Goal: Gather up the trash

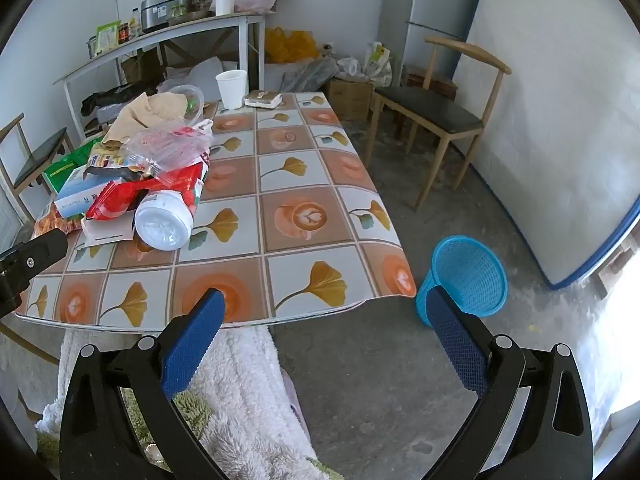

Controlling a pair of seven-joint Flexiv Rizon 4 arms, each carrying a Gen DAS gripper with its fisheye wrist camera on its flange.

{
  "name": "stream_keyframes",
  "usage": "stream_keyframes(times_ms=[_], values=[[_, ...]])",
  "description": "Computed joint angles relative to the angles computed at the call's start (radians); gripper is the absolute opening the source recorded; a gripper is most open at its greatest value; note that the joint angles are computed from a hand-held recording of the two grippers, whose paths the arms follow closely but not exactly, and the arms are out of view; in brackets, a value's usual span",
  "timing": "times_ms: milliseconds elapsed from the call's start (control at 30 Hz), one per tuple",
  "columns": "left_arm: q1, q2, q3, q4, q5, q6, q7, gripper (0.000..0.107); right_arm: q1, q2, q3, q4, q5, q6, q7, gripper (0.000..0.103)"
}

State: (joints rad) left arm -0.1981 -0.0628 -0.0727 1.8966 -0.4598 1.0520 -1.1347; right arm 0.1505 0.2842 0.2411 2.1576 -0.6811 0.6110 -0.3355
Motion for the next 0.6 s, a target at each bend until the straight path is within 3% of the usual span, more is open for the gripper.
stream_keyframes(times_ms=[600], values=[[0.001,-0.002,0.001,-0.004,-0.001,-0.002,0.000,0.097,0.003,0.002,0.003,0.000,-0.001,-0.005,0.003,0.096]])
